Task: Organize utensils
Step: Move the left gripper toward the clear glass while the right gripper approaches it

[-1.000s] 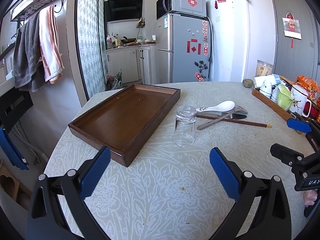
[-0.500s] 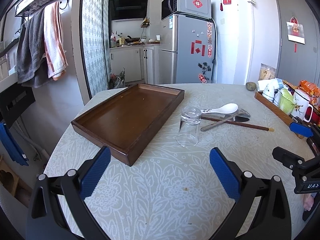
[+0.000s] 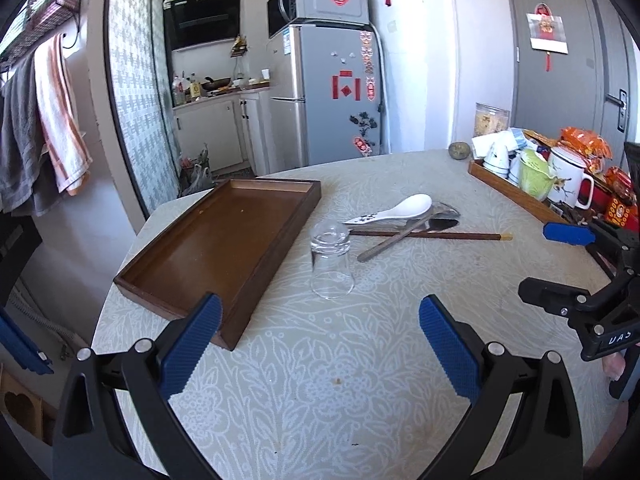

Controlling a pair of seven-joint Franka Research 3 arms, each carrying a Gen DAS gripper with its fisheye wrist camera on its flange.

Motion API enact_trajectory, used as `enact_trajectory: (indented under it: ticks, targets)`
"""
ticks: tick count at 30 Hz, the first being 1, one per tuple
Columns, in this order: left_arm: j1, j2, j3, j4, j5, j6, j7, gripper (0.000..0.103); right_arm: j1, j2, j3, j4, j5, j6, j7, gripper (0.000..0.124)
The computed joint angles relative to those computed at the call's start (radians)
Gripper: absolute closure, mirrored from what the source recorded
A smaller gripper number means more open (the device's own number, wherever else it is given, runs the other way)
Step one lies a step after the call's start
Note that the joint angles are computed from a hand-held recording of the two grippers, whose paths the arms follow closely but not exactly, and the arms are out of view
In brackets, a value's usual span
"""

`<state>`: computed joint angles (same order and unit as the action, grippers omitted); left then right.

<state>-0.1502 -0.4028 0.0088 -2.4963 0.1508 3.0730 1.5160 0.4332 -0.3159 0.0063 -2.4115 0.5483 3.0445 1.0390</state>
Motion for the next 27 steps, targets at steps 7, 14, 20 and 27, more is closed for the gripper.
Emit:
enact_trajectory:
  ticks: [7, 14, 20, 27]
  targets:
    - [-0.160, 0.028, 0.115, 0.063, -0.117, -0.062, 0.226, 0.002, 0.009, -0.008, -0.036, 0.037, -0.023, -0.040, -0.104, 0.023]
    - [-0.335, 0.099, 0.239, 0.175, -0.326, -0.177, 0.564, 0.002, -0.035, 0.058, -0.071, 0.177, 0.027, -0.270, -0.264, 0.023]
    - [-0.297, 0.194, 0.222, 0.282, -0.456, -0.239, 0.640, 0.002, -0.081, 0.145, -0.066, 0.322, 0.162, -0.474, -0.361, 0.023]
    - [-0.236, 0.244, 0.209, 0.324, -0.639, -0.317, 0.730, 0.026, -0.139, 0.298, -0.003, 0.553, 0.232, -0.677, -0.437, 0.049]
